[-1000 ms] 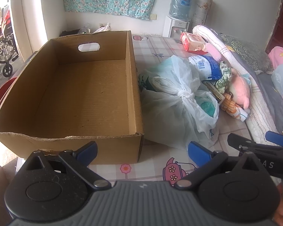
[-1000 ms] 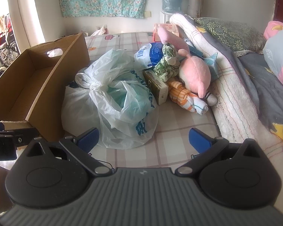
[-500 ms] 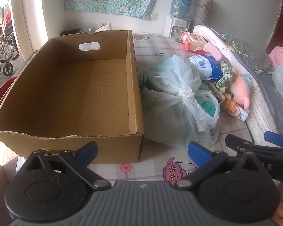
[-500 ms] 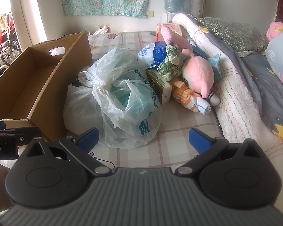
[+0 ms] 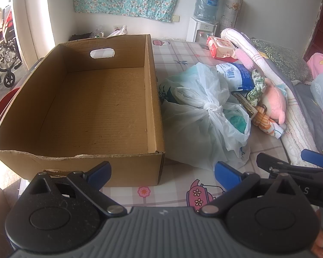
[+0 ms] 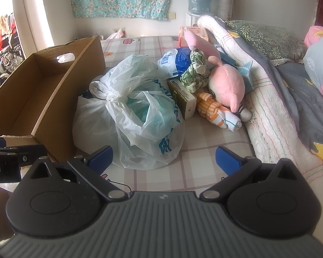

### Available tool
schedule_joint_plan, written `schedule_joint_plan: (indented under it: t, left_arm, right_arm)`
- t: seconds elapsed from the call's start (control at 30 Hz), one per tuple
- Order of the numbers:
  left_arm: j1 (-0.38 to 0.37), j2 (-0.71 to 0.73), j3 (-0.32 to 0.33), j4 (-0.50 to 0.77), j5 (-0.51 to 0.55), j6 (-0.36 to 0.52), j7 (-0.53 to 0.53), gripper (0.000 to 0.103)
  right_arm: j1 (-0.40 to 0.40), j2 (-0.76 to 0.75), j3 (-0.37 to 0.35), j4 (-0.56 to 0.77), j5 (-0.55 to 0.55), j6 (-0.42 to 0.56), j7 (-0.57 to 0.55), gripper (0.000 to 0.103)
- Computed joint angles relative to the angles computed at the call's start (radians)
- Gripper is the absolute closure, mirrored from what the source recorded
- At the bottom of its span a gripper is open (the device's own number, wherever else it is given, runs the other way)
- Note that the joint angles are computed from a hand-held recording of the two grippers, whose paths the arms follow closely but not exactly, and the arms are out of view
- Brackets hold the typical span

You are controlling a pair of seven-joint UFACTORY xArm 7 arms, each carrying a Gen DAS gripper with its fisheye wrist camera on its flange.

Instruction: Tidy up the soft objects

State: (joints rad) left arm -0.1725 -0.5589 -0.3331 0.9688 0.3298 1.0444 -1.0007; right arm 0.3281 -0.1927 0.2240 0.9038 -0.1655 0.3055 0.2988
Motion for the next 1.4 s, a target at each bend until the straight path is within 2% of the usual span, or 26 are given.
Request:
schedule_joint_plan:
  t: [1.13, 1.27, 1.4]
  left_arm:
    - [-0.009, 0.004, -0.004, 0.001, 0.009, -0.01, 0.019, 0.0]
    - [-0.01, 0.008, 0.001, 0.008, 0.031, -0.046, 0.052, 0.0]
    - [-0.009, 0.026, 0.036, 0.037, 0.042, -0.097, 0.16, 0.0]
  right_arm:
    - [-0.002, 0.013, -0.01, -0.005, 0.013, -0.012, 0.005, 0.001]
    - [-0.013, 0.015, -0.015, -0.005, 0.011, -0.032, 0.015, 0.001]
    - [-0.029, 0.019, -0.025, -0.001, 0.003, -0.079, 0.012, 0.001]
